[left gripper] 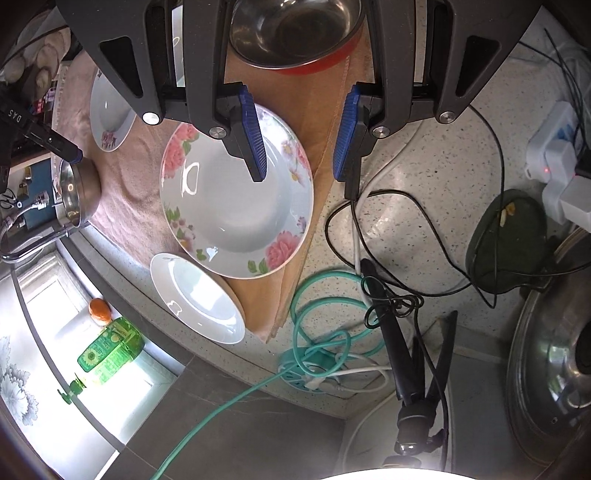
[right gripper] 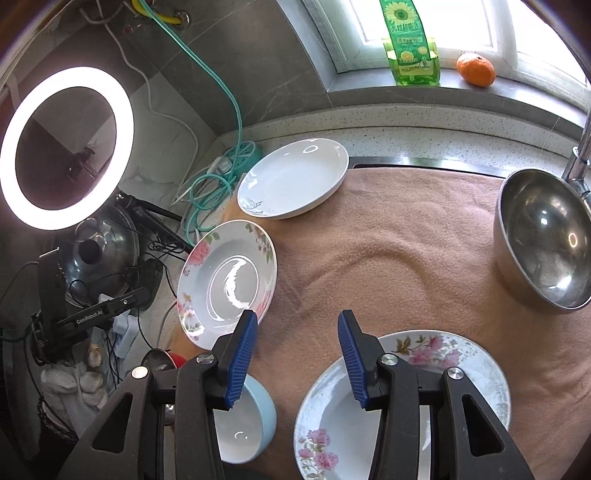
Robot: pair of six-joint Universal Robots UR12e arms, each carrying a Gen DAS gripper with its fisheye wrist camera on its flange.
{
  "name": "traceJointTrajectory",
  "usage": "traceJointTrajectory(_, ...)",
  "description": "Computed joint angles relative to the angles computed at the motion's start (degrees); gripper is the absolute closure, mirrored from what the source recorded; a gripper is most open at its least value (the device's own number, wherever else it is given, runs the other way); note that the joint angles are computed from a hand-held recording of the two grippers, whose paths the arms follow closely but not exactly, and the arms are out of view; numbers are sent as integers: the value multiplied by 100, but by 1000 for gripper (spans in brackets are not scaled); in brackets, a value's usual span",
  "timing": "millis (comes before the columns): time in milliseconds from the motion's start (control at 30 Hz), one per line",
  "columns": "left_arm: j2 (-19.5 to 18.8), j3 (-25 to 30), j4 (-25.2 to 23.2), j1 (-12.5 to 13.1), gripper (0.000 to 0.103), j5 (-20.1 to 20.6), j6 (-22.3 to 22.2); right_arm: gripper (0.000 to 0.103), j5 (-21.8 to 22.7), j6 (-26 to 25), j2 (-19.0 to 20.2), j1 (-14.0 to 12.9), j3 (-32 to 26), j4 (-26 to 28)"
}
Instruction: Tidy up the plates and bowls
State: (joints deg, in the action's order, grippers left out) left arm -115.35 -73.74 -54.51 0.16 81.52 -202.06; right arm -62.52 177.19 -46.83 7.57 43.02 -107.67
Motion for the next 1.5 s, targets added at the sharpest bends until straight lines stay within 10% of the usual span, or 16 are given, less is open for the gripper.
traceJointTrajectory(1500,-526,558,-735,87,87,-256,713,87,247,86,1905,315,-3065,2477)
